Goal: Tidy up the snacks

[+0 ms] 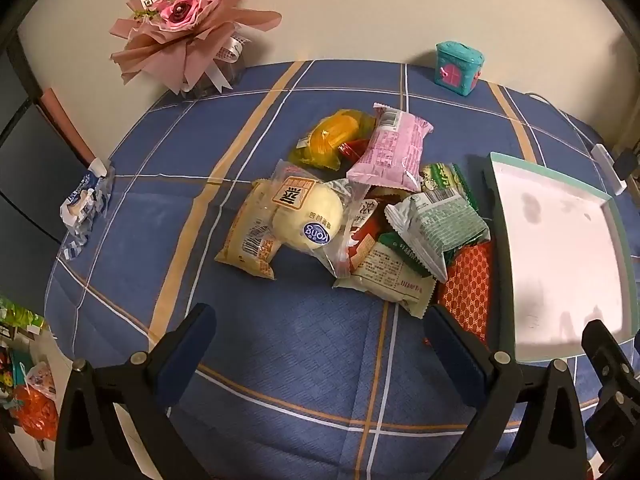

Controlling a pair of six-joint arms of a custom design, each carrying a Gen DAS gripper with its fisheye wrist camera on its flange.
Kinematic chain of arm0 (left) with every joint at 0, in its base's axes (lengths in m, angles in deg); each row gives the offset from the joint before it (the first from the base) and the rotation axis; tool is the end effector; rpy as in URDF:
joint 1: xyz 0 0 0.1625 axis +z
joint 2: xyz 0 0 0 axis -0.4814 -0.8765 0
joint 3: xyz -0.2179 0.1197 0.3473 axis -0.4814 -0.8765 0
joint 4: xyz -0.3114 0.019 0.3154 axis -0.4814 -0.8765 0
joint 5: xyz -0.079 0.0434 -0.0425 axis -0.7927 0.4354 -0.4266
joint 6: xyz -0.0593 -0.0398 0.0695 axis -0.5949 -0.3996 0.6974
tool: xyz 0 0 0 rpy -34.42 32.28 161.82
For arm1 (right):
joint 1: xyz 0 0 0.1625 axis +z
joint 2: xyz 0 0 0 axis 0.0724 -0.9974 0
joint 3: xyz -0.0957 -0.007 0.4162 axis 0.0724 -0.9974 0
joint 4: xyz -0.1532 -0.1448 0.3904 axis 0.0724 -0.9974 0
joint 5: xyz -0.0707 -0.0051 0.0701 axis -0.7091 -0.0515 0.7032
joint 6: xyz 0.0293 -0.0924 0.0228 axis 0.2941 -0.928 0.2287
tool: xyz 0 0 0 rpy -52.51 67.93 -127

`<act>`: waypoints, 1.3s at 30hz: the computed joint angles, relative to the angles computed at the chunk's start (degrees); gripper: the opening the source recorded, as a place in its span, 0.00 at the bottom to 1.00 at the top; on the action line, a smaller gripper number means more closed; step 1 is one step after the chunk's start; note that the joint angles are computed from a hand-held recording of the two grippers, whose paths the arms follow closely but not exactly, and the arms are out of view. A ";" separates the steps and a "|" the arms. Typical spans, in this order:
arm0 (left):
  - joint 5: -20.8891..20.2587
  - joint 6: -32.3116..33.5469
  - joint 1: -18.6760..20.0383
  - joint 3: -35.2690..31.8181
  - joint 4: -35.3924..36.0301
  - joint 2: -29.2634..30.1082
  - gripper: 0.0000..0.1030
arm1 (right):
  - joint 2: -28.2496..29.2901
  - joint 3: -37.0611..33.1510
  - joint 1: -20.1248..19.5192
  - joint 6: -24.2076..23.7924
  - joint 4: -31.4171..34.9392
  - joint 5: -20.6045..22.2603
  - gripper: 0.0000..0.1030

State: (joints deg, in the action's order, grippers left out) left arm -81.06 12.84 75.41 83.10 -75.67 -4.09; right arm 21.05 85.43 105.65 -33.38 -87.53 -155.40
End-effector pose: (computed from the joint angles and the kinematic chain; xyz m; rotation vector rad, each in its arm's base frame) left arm -0.2870 -0.6228 0.2176 -0.1028 2.0972 -0.6563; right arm 0.2900 -0.6254 0.2308 0.2734 -2.3071 0.6523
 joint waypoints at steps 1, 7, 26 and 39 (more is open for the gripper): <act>0.13 -0.02 -0.11 0.07 -0.06 -0.11 1.00 | -0.18 0.20 -0.05 -0.28 -0.20 0.35 1.00; 0.43 0.11 -0.40 -0.07 -0.07 -0.06 1.00 | -0.06 0.25 -0.03 -1.07 -0.67 0.87 1.00; 0.60 0.02 -0.41 -0.33 0.04 0.01 1.00 | -0.06 0.22 -0.05 -0.45 0.20 1.43 1.00; 0.74 -0.39 -0.44 -0.18 0.21 -0.02 1.00 | -0.38 0.20 -0.15 0.85 1.05 1.91 1.00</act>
State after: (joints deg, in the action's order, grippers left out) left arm -80.32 12.44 74.97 82.92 -75.46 -4.11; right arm 20.67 85.63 105.49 -32.53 -86.48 -153.49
